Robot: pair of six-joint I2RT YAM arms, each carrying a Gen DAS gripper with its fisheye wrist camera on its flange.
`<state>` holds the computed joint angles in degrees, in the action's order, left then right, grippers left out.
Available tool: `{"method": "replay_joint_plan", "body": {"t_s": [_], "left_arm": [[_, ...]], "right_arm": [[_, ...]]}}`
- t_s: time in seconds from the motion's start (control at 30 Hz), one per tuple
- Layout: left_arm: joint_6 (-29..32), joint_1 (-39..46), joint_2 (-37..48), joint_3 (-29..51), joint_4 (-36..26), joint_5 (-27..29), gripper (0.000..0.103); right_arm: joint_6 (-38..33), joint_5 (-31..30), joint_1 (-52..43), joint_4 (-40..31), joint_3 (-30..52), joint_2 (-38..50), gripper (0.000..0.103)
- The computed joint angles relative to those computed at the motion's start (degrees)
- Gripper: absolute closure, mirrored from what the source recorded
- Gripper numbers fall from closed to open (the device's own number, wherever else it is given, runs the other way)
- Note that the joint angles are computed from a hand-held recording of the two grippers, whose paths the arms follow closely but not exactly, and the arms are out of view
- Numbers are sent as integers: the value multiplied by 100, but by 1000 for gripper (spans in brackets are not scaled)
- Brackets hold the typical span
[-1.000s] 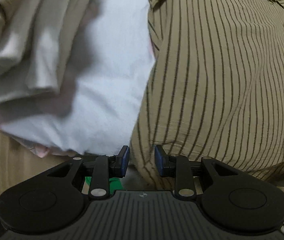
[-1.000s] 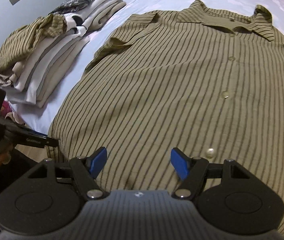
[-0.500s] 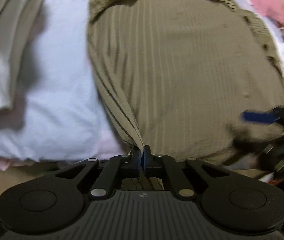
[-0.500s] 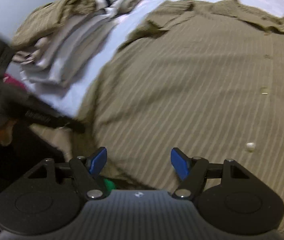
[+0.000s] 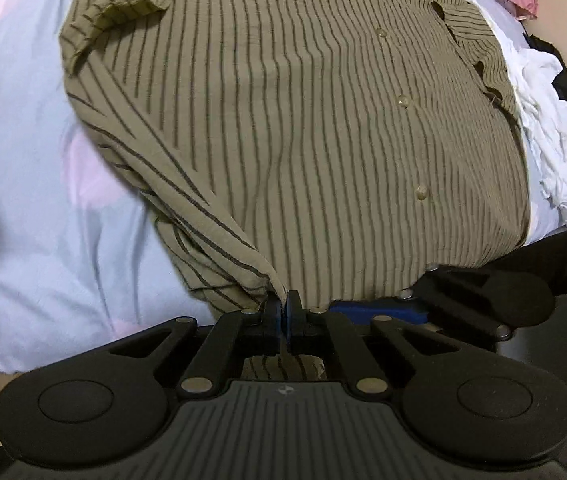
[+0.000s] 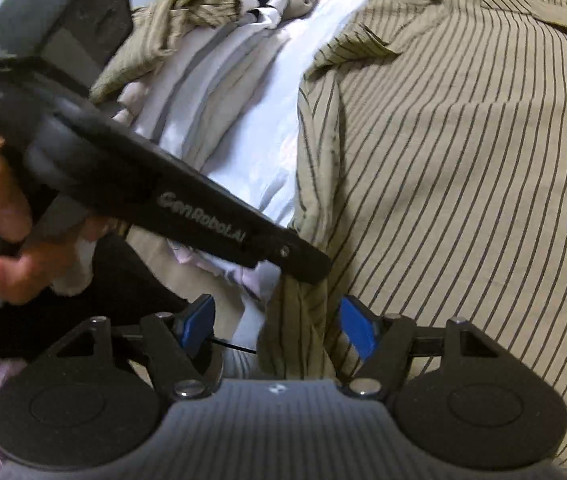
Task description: Fold clothes
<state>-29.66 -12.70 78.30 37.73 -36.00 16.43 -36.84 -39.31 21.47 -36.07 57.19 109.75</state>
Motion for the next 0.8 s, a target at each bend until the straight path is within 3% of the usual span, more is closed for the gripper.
{"method": "replay_joint_plan", "body": {"t_s": [0.03,0.1,0.13,0.17,0.3,0.37,0.53,0.63,0.8], "left_arm": [[24,45,43,28,25,77,102],[97,93,74,87,-24,98,102],[138,123,97,127,-58,110,102],[195,172,138,193,-124,125,102],[609,510,374,537,-510,297,99],[991,802,528,839,-819,392,91],[1866,1598,860,1638,-1311,-54,89],[2081,2152,1113,2060,-1133,-183,88],[2117,2721,1702,2511,-234,-583,79]], "right_arm": [[97,74,51,70,25,49,39],[240,219,134,111,113,184,67],[259,236,126,80,160,245,90],[279,253,118,48,207,306,98],[180,366,126,-8,276,344,100],[124,573,192,9,243,310,100],[155,1236,382,259,161,353,100],[244,1619,506,555,56,361,100],[376,2054,659,796,32,512,100]]}}
